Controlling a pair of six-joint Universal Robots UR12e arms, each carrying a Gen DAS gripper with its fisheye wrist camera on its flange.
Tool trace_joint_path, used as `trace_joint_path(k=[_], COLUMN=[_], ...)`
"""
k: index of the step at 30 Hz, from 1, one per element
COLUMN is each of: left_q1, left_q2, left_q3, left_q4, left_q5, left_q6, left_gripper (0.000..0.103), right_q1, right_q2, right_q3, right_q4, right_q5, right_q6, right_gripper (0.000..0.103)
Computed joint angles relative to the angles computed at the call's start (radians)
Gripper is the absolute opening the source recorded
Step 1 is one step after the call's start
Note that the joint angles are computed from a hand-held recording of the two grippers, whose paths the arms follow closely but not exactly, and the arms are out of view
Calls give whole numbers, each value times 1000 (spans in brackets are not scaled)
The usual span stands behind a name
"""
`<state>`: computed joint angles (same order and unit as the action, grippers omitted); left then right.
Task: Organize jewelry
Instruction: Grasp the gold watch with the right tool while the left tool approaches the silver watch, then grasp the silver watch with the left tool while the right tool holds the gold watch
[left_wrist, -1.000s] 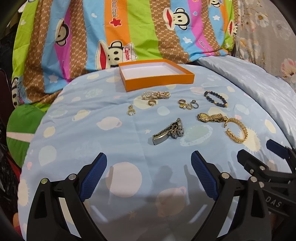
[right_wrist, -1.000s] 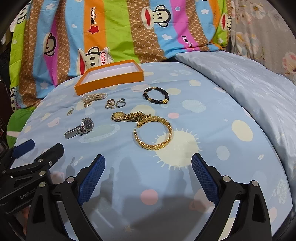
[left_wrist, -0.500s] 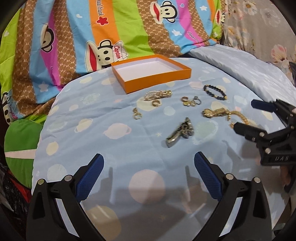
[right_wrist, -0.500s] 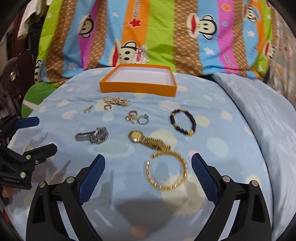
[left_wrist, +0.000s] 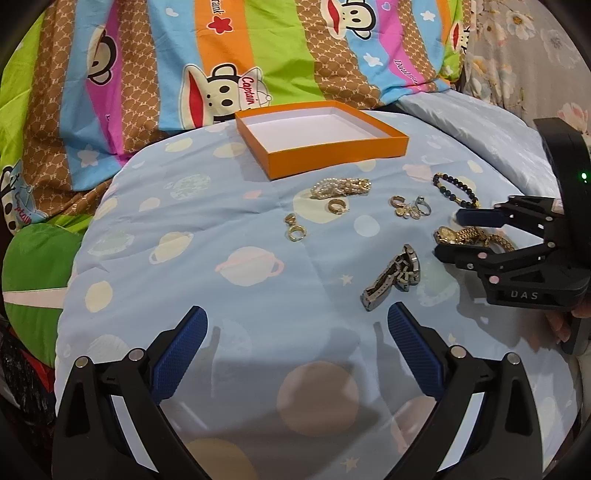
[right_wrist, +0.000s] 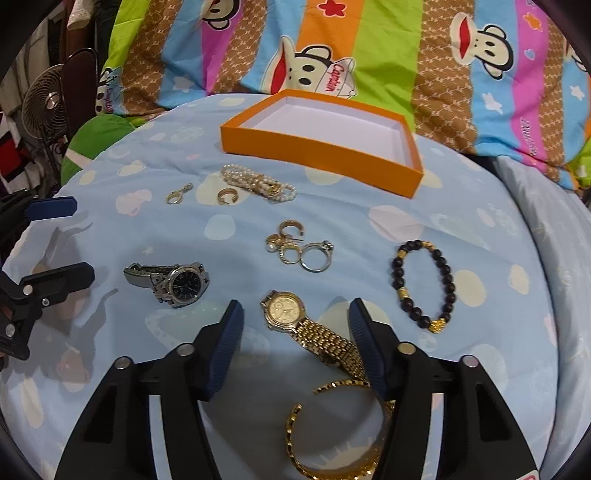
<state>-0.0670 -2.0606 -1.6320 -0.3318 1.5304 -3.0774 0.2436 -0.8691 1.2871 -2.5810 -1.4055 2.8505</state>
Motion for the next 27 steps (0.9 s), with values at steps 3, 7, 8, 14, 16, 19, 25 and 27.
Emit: trace_joint_path(k=[3,7,8,14,16,19,25,27], left_q1=[-1,-9,-12,-33,-37,-43,-48,-48], left_q2=[-2,-9,-13,-47,-58,-73,-90,-89], left_q3=[6,19,25,74,90,107,127,124], left_q4=[-16,-24,-29,-61,-66,-73,-94,-87], left_q5=[-28,-51,-58,-79,-89,-98,-116,-128], left_q6=[21,67,80,143,150,152,145,145], left_gripper=[96,96,96,96,96,94,65,57], right_q1=[-5,-5,-4,-15,-21,-24,-34,-33], right_q2=[-2,-14,-18,-41,-46,-47,-43,-42], right_q3=[-2,16,23,59,67,70,73,76], right_q4=[16,11,3,-38,-40,-36,-37,-44], right_q5=[29,26,17,-4,-1,-24,7,5], right_q6=[14,57,77,226,267,303,326,324], right_gripper=[31,21,21,21,21,21,21,22])
